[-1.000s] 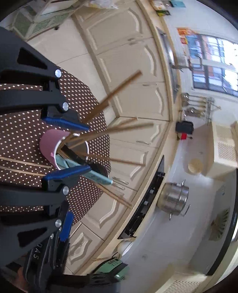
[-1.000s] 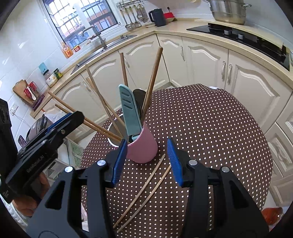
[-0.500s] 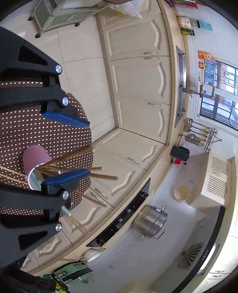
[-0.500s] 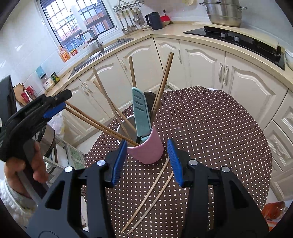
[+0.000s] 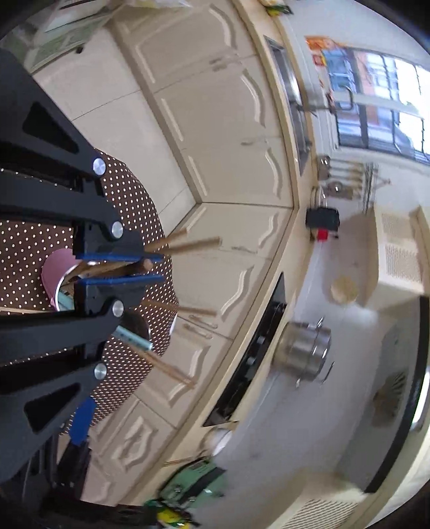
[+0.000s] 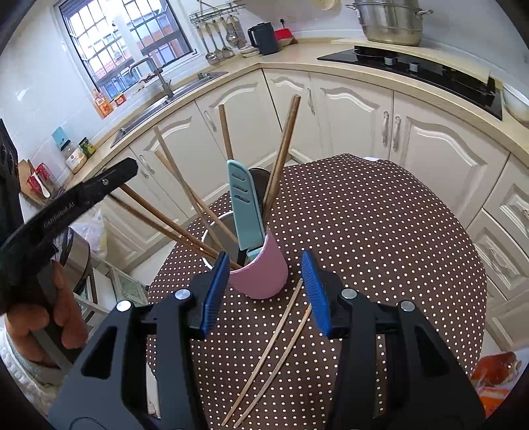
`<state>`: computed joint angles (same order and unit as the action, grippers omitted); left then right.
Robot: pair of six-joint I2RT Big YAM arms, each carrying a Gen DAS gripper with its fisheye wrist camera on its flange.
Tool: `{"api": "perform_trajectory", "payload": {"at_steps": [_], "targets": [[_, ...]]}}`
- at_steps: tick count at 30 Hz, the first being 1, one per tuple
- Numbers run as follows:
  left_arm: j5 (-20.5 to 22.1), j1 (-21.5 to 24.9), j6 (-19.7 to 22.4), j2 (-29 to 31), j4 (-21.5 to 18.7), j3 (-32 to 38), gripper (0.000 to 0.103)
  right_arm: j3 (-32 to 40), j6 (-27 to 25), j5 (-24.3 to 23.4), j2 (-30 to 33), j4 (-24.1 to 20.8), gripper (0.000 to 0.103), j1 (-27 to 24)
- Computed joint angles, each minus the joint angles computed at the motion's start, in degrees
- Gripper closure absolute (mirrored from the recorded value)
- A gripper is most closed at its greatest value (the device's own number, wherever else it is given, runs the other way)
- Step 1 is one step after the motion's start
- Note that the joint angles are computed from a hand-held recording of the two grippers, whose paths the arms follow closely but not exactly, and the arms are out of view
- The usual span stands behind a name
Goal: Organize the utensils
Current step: 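Lower both tools toward the two remaining chopsticks beside the pink cup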
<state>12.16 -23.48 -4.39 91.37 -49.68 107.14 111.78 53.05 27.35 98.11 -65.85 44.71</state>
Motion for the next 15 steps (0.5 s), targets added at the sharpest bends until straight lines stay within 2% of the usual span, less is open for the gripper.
{"api": "perform_trajectory", "payload": {"at_steps": [3,5,8,9,15], "targets": [[-0.53,-0.82,1.72,-0.54,1.18,-0.75,0.096,-0.27,0.79,0.43,-0.20,-0.29,0.058,0.09],[-0.18,-0.78,1.45,-1.07,1.92,-1.57,0.094,-0.91,1.30,0.27,-0.57,0.03,0.058,-0.01],[1.44,-0.03,0.01,-2.13,1.94,-2.73,0.064,-1.82,2.29,0.14,-1.00,0.20,0.055,-0.11],[1.58,0.28,-0.26,-2.66,2.23,-3.39,0.059,-2.17,2.73,-0.09,-1.08,0.05,0.055,-0.17],[1.63,2.19,-1.37,-5.28,-0.17,-6.50,0.056,-4.21,6.26,-2.53,-0.77,-1.63,0.055,-0.28]]}}
